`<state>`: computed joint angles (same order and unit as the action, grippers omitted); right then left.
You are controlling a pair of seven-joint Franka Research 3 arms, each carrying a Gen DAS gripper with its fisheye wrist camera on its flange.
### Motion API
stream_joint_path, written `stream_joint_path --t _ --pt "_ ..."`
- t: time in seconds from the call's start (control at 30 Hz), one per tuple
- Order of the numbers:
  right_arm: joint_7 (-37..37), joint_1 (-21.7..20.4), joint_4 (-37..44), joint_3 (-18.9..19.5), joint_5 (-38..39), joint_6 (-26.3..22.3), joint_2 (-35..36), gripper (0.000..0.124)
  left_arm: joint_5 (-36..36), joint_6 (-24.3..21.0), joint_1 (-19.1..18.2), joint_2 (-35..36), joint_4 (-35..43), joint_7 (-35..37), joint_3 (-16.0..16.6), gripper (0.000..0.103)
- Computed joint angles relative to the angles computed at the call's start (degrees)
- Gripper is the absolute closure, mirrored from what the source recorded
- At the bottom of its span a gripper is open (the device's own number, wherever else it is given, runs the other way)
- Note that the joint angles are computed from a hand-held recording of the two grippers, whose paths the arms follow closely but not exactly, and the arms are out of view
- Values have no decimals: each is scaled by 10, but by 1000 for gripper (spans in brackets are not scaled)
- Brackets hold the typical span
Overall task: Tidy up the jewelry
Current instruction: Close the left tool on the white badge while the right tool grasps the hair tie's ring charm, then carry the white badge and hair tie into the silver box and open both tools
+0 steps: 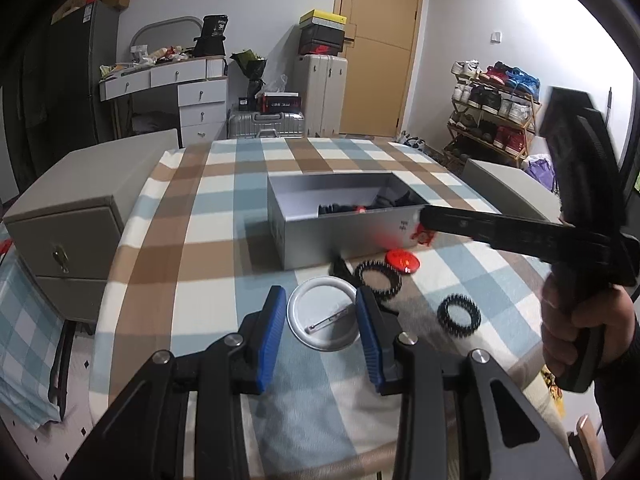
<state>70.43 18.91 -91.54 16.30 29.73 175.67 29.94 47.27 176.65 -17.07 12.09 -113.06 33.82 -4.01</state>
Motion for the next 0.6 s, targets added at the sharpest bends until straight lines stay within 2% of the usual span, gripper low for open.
stream_joint_path --t 0.17,0.23,0.43,0.47,0.53,0.57,0.6 --pt "-64 -62 -21 75 42 33 -14 97 -53 -9 17 24 38 59 -24 73" --pt "-95 -89 -24 108 61 43 -16 97 -53 -14 6 32 54 63 -14 73" --pt "-172 -135 -1 171 91 61 -3 97 -159 -19 38 74 114 160 -56 73" --pt "-188 -132 7 170 100 64 0 97 -176 -20 43 83 125 177 -62 73" --pt "-159 -94 22 120 74 60 1 97 -195 -22 40 93 139 196 -62 73" --pt "-155 -88 32 111 70 58 6 97 -209 -30 45 105 156 215 -71 73" --pt "-161 -97 41 123 72 56 14 97 -220 -32 45 110 161 226 -73 73"
